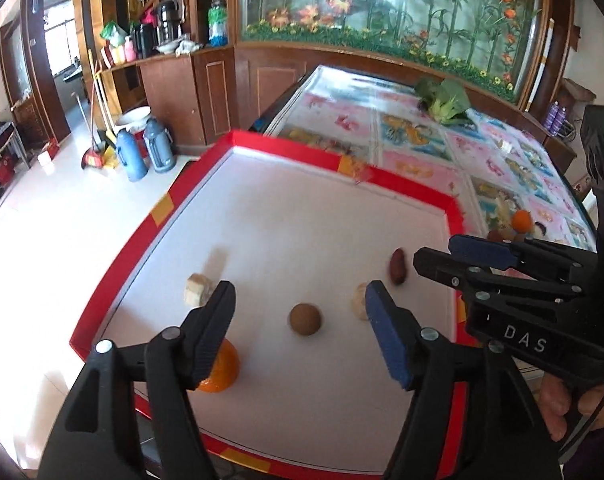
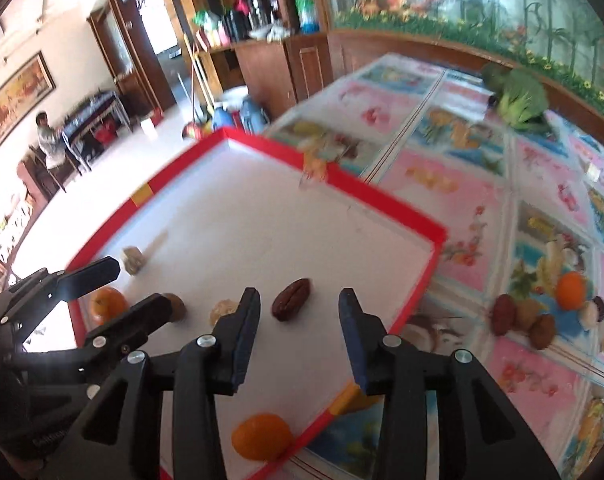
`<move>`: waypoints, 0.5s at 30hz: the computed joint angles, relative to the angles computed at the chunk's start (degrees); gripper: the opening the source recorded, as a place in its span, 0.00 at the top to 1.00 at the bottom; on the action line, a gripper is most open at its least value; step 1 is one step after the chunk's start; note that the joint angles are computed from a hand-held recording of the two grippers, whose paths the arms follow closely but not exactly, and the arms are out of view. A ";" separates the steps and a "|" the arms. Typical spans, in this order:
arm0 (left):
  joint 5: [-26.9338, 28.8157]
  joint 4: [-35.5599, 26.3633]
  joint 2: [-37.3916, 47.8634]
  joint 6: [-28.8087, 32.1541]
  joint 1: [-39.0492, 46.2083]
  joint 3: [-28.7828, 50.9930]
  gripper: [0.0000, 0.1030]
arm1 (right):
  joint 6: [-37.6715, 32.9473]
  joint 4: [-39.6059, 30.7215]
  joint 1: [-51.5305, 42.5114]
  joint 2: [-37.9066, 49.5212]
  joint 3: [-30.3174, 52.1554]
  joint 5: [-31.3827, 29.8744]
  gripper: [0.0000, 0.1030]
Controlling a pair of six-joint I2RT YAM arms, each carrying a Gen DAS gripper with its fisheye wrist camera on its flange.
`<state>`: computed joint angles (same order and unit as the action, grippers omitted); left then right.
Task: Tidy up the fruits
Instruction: 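Lower the brown fruit and red date into the tray and open both grippers, then move both open grippers back to the fruit pile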
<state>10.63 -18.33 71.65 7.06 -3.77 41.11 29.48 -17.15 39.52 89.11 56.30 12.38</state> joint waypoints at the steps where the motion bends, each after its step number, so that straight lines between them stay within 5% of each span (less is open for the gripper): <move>1: 0.06 -0.59 -1.21 -0.03 -0.89 -0.02 0.33 | -0.34 0.53 -0.42 -2.39 -1.85 0.38 0.60; 6: -2.77 -2.61 -6.77 -0.20 -9.12 -0.92 0.32 | -1.47 0.51 -4.78 -16.00 -12.26 1.42 0.57; 15: -9.53 -4.83 -5.78 -5.00 -29.21 0.74 0.32 | -7.87 -14.15 -26.43 -45.82 -27.90 -4.05 0.57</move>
<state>1.10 -23.16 65.87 2.05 -32.98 41.85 21.61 -31.31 13.09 43.29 28.40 8.34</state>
